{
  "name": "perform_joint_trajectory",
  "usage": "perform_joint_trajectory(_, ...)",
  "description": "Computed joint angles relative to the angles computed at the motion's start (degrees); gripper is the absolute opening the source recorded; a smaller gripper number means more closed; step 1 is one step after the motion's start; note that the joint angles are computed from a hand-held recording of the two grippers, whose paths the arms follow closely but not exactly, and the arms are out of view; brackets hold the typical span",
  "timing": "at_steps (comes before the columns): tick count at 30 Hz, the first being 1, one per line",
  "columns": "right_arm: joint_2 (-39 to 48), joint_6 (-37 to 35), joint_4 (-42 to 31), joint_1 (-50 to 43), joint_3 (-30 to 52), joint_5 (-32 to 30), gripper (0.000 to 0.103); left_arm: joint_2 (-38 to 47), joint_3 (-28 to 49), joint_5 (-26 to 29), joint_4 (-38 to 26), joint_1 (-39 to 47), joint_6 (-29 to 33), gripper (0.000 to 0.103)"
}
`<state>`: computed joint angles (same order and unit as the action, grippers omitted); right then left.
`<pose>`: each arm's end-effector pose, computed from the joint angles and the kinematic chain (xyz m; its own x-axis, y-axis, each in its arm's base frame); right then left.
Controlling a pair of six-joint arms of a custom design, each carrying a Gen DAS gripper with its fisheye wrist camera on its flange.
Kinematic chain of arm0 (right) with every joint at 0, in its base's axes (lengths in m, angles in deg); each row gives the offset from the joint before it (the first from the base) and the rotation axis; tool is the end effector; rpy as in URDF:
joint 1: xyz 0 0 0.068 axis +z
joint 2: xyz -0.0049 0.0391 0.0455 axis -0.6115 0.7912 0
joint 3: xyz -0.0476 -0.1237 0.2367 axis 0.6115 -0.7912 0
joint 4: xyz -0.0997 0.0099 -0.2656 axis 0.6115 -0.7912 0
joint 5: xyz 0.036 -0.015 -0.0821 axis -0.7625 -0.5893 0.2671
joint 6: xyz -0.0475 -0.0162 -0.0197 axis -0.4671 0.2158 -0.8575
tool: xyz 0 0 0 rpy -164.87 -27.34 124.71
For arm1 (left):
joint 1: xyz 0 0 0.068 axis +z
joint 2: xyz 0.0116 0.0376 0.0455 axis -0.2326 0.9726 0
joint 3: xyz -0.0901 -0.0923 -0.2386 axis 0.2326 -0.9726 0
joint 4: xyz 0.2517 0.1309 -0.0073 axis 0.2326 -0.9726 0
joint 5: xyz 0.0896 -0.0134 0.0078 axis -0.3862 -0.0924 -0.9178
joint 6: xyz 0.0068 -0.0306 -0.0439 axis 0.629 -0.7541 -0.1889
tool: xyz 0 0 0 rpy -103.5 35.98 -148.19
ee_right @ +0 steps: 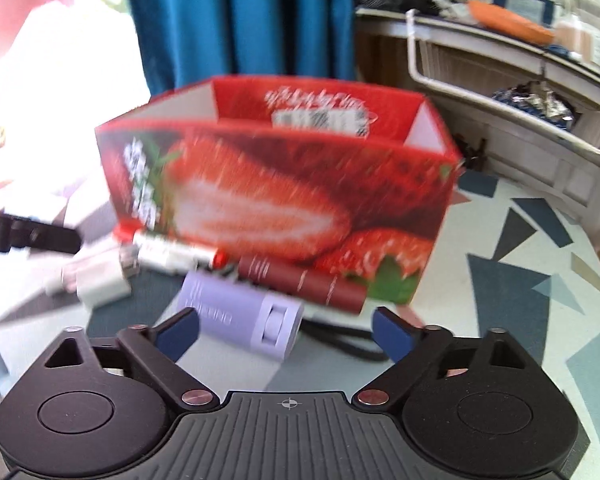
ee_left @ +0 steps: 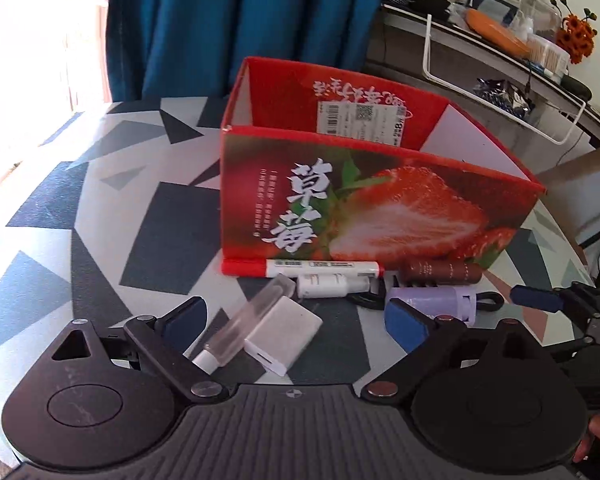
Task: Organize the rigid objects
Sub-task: 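Move the left tool back to the lavender cylindrical bottle, then close the left gripper around the lavender bottle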
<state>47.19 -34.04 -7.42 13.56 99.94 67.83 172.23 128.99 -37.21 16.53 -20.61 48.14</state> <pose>0.2272 0.2463 0.0512 -0.6421 0.1479 -0.7522 0.1827 0.9825 0.0373 0.3551 -0.0595 0.0891 -0.6308 0.3280 -0.7032 0.5686 0.8121 -0.1312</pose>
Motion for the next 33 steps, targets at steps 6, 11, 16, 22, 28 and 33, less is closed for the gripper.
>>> perform_joint_trajectory(6, 2.2, -3.7, 3.2, -0.5, 0.2, -2.8, 0.068, 4.5, 4.4, 2.0, -4.8, -2.6, 0.0, 0.078)
perform_joint_trajectory(11, 3.7, -5.9, 4.7, -1.6, 0.8, -4.4, 0.059, 8.9, 8.8, 5.2, -8.6, -5.3, 0.4, 0.067)
perform_joint_trajectory(16, 6.1, -8.4, 5.1, -2.2, 2.8, -4.9, 0.052, 13.3, 12.6, 7.3, -9.7, -7.2, -4.4, 0.053)
perform_joint_trajectory(22, 7.9, -11.2, 4.8, -1.9, 4.9, -4.4, 0.050, 15.1, 12.9, 7.3, -8.2, -8.5, -5.5, 0.051)
perform_joint_trajectory(28, 8.2, -12.0, 6.0, -2.2, 4.8, -4.6, 0.050, 16.0, 12.8, 7.3, -7.2, -8.3, -5.8, 0.050)
perform_joint_trajectory(33, 9.1, -13.0, 5.9, -2.4, 5.9, -4.5, 0.050, 15.7, 12.4, 7.8, -6.6, -7.2, -6.1, 0.047)
